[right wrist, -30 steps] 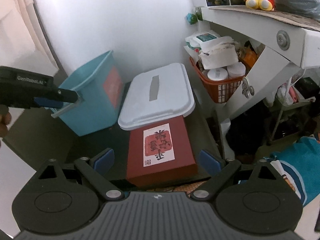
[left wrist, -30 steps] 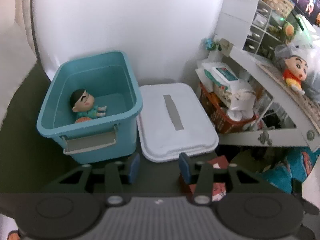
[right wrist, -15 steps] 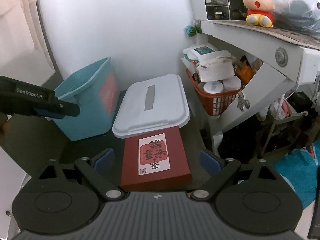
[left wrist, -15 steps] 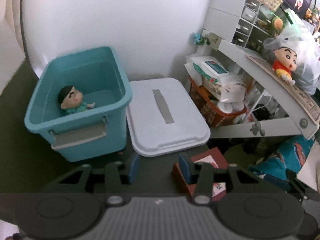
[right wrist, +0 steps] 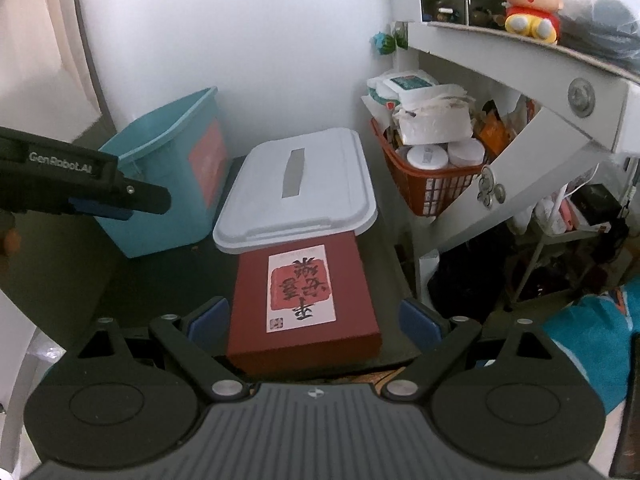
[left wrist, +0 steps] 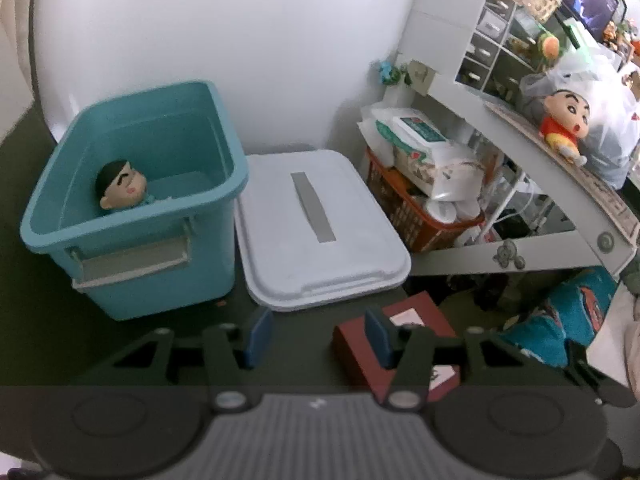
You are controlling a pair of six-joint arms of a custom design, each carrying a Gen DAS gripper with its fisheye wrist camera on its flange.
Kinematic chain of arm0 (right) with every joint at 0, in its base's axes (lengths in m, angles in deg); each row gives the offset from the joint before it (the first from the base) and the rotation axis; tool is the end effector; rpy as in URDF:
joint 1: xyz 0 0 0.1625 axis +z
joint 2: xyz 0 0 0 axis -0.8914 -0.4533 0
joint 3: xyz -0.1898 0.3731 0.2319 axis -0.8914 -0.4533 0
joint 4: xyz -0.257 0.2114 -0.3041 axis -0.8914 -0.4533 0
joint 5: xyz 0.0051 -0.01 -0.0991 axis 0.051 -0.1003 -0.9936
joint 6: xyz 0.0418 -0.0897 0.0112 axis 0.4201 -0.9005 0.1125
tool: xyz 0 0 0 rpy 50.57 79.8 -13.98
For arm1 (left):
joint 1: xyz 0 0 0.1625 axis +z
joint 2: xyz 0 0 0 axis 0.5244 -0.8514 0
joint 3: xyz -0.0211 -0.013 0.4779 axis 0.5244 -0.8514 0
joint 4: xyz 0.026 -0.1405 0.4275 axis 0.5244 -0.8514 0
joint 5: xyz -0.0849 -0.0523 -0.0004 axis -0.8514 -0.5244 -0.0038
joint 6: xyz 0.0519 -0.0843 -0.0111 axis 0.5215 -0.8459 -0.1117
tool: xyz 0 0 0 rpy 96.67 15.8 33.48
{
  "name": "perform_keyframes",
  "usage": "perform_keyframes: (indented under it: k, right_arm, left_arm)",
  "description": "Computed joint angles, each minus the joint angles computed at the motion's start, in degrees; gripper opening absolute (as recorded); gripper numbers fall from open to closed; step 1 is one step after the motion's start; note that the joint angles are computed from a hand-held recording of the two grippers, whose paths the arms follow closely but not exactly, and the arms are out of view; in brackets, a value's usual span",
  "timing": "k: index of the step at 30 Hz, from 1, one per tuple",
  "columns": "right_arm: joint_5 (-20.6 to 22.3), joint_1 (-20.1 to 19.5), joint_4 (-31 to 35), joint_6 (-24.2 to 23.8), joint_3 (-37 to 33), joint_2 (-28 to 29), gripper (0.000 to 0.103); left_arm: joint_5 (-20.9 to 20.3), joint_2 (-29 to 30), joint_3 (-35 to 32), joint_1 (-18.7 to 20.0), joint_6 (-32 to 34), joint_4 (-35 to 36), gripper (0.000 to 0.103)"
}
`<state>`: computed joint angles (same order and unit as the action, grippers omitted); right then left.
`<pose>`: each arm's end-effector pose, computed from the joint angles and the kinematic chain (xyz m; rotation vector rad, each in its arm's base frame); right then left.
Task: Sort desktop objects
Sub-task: 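Move the left tool toward the dark red box with the white card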
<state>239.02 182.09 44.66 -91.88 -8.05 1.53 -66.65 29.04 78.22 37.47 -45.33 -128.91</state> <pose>0.3931 -0.6127 0.0107 -0.0820 -2.1226 1.1869 -0.1246 -0.7813 0.3400 1.0923 2.5596 -0.4977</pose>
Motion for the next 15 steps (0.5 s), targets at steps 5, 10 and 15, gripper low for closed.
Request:
perform_keyframes:
  k: [5, 10, 15]
  right_arm:
    - [0.6, -0.1, 0.9, 0.3, -0.6, 0.5, 0.094]
    - [0.6, -0.3, 1.3, 0.5, -0.8, 0.7, 0.094]
    - [-0.8, -0.5, 1.9, 2.1, -0.8, 0.6, 0.094]
  left_arm:
    - [0.0, 0.7, -0.4, 0.4, -0.5, 0.2, 0.056]
    - [-0.8, 0.9, -0.3, 0.6, 0.0, -0.1, 0.056]
    - [-1.1, 1.2, -0.5, 0.8, 0.6, -0.5, 0.057]
